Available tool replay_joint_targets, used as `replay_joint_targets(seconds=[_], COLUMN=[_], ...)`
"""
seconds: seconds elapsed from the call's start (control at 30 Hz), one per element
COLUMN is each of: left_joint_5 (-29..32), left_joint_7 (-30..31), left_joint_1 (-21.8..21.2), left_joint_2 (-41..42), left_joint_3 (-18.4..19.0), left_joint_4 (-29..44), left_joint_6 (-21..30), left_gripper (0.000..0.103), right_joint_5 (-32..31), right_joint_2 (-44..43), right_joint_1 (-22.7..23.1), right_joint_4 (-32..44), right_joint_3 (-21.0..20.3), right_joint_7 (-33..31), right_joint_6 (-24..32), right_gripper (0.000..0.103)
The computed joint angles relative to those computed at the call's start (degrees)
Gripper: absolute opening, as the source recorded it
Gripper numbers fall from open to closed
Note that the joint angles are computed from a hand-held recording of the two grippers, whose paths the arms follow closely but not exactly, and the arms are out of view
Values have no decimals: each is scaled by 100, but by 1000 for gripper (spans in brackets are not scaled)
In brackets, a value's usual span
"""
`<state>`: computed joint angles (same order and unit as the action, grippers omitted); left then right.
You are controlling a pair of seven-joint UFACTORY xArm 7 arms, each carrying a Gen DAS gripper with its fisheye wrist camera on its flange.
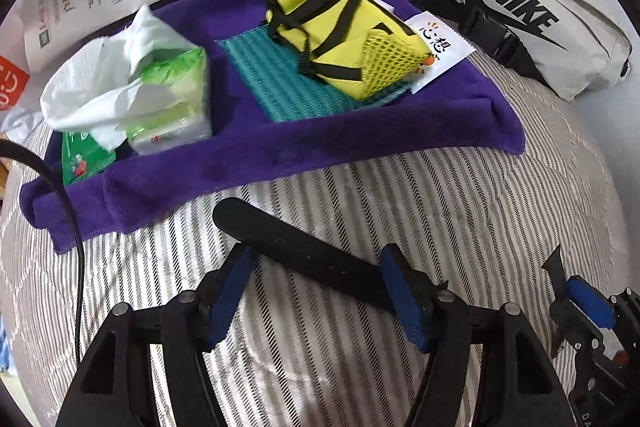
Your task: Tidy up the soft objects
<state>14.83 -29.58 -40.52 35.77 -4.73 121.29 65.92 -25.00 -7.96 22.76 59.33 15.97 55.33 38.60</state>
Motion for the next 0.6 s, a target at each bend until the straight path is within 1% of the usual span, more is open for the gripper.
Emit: replay_joint_targets(seconds=[0.03, 0.1, 0.13, 0.17, 0.27, 0.3, 0.33, 0.37, 0.43, 0.47, 0.53, 0.6], left_joint_5=[10, -62, -82, -102, -190, -133, -100, -120, -379, -618, -807, -898], left_joint_7=[28, 229, 334, 431, 697, 731, 761, 755, 791, 788, 696, 640], left_joint_1=[0, 99, 145, 196, 404, 423, 466, 542, 735, 858, 926, 884], left_joint_2=[5, -176, -275, -405, -931, -1014, -1142, -1344, -1529, -1625, -1587, -1311], left_joint_3=[-3, -80, -107, -130, -216, -212, -221, -236, -342, -407, -463, -507], left_joint_4=[-3, -312, -466, -657, -1386, -1480, -1667, -1943, -2198, -2345, -2276, -1882], left_joint_6=[-22, -230, -290, -339, -450, -343, -377, -433, -605, -820, -874, -844], left_gripper=[67, 67, 69, 71, 71, 72, 74, 73, 70, 70, 70, 70], right_joint_5=[14, 21, 30, 38, 1, 4, 4, -22, -2, 1, -6, 28], right_joint_2=[22, 38, 44, 51, 90, 113, 133, 162, 227, 267, 307, 296], right_joint_1=[4, 12, 16, 21, 46, 60, 70, 82, 116, 131, 156, 173], right_joint_4=[3, -9, -11, -5, 38, 58, 76, 102, 142, 174, 211, 194], right_joint_3=[-3, -5, -7, -8, 6, 7, 4, 10, 1, -6, -26, -53], right_joint_7=[-18, -18, -10, -6, 16, 7, -6, 4, -33, -56, -44, -44], right_joint_6=[-4, -5, -7, -4, -3, -13, -17, -16, -35, -23, -4, -21], right_gripper=[21, 21, 21, 21, 21, 21, 21, 21, 21, 21, 21, 21])
